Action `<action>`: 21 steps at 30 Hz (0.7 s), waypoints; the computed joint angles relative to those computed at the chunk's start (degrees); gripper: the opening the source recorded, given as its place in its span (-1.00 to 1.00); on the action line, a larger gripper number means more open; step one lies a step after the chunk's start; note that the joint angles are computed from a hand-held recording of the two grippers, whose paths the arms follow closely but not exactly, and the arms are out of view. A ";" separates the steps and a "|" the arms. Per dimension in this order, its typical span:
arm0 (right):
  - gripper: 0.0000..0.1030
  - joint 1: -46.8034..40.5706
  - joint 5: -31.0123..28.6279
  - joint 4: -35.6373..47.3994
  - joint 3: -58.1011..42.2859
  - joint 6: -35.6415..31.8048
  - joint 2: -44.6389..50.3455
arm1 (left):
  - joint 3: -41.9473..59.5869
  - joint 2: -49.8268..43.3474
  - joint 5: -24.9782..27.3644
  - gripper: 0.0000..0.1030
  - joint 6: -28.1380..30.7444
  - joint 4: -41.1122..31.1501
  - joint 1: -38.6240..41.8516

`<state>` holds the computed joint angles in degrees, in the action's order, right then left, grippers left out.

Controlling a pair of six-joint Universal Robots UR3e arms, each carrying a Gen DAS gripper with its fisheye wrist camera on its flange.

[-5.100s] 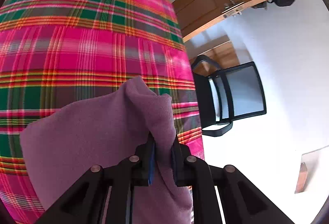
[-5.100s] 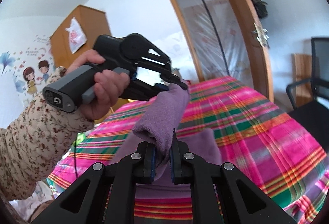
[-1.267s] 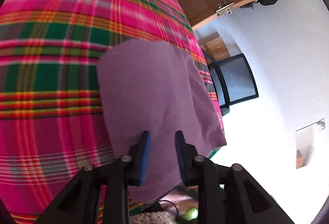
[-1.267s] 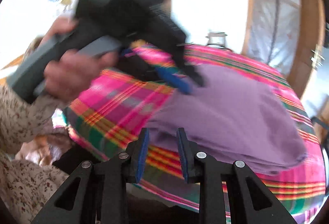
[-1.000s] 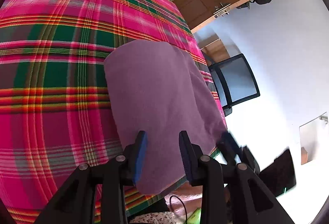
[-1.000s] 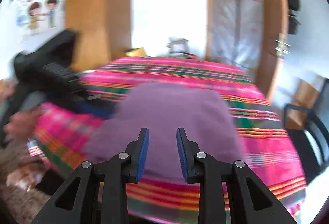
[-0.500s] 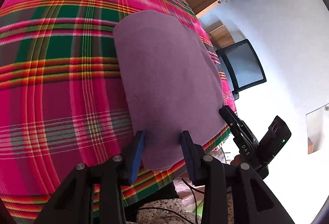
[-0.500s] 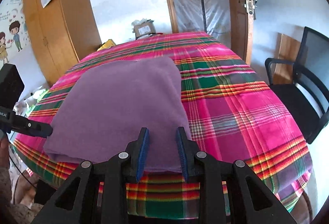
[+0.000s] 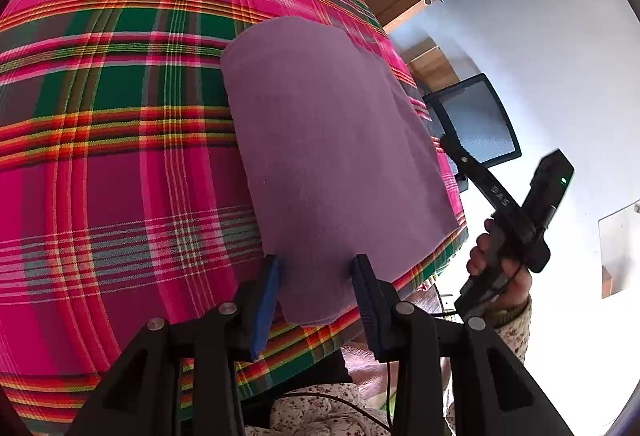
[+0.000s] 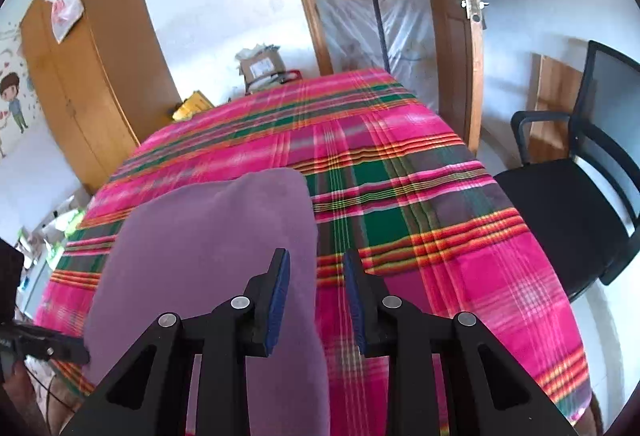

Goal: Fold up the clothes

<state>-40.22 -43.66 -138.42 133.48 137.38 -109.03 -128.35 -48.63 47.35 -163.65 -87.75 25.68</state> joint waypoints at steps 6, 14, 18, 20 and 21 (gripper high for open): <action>-0.44 5.40 -5.52 -8.68 -0.14 2.54 7.74 | -0.30 0.11 -0.39 -0.27 1.22 -1.33 0.33; -0.42 1.71 -1.71 -1.89 -0.85 -0.28 7.81 | 0.65 2.37 -3.83 -0.26 6.65 -10.04 6.14; -0.25 -1.61 3.87 13.24 -4.42 -8.28 6.48 | -0.65 9.57 -8.46 -0.16 10.31 -19.66 16.16; 0.04 -3.04 6.28 22.55 -7.28 -13.62 7.07 | -0.90 7.59 -9.15 -0.14 11.32 -19.55 16.69; 0.13 -3.13 6.35 22.94 -7.68 -13.61 7.50 | -1.33 4.59 -8.55 -0.14 8.94 -15.87 15.02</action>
<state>-43.35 -37.31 -115.47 125.80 123.77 -101.53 -129.68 -44.04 38.80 -154.71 -103.62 40.70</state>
